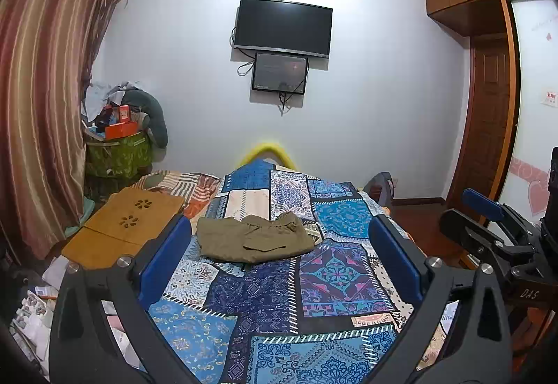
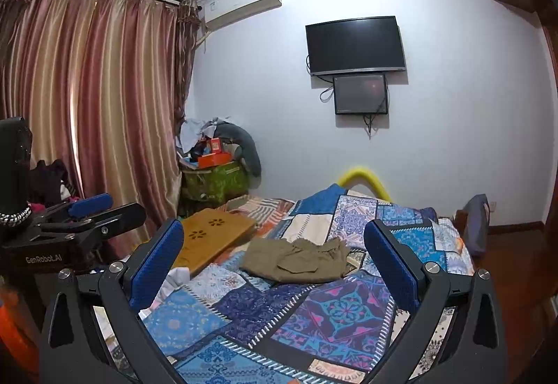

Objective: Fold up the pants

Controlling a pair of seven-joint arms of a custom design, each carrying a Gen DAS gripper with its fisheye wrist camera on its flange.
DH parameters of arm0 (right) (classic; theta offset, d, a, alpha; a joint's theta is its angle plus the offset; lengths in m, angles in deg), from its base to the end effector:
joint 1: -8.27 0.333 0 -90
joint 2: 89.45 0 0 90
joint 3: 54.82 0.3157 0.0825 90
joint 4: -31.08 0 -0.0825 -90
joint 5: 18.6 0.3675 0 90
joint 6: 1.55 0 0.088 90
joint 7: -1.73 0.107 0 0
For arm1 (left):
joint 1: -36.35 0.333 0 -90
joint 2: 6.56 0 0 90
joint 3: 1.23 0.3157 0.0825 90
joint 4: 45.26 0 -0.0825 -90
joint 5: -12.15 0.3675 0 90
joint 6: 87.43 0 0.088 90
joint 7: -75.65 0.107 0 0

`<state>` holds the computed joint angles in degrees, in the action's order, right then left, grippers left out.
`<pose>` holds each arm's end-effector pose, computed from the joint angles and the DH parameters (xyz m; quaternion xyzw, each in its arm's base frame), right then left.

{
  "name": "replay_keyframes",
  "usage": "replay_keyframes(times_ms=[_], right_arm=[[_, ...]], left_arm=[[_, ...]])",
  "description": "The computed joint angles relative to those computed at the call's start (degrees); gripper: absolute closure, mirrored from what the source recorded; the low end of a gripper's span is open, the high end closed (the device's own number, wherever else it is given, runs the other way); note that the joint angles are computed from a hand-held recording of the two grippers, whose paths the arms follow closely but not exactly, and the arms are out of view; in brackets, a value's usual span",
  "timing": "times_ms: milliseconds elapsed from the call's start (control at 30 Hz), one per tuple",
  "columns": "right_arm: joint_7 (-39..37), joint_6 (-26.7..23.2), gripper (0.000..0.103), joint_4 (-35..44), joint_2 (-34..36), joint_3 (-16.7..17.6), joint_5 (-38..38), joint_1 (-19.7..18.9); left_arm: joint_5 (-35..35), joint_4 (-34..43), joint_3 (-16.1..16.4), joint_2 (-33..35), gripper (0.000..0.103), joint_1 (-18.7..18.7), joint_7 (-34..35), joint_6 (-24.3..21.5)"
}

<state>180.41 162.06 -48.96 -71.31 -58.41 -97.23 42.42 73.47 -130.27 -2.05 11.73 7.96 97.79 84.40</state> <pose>0.5541 0.3981 0.6284 -0.5808 0.5054 -0.3643 0.5239 0.5612 -0.3841 0.6092 -0.4791 0.6464 -0.5053 0.3121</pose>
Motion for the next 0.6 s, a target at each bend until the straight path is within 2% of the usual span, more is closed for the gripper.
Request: replay_keyframes(times_ms=[600], right_arm=[[2.0, -0.1, 0.000, -0.5, -0.3, 0.1, -1.5, -0.5]], left_arm=[[1.4, 1.0, 0.0, 0.8, 0.000, -0.5, 0.5, 0.1]])
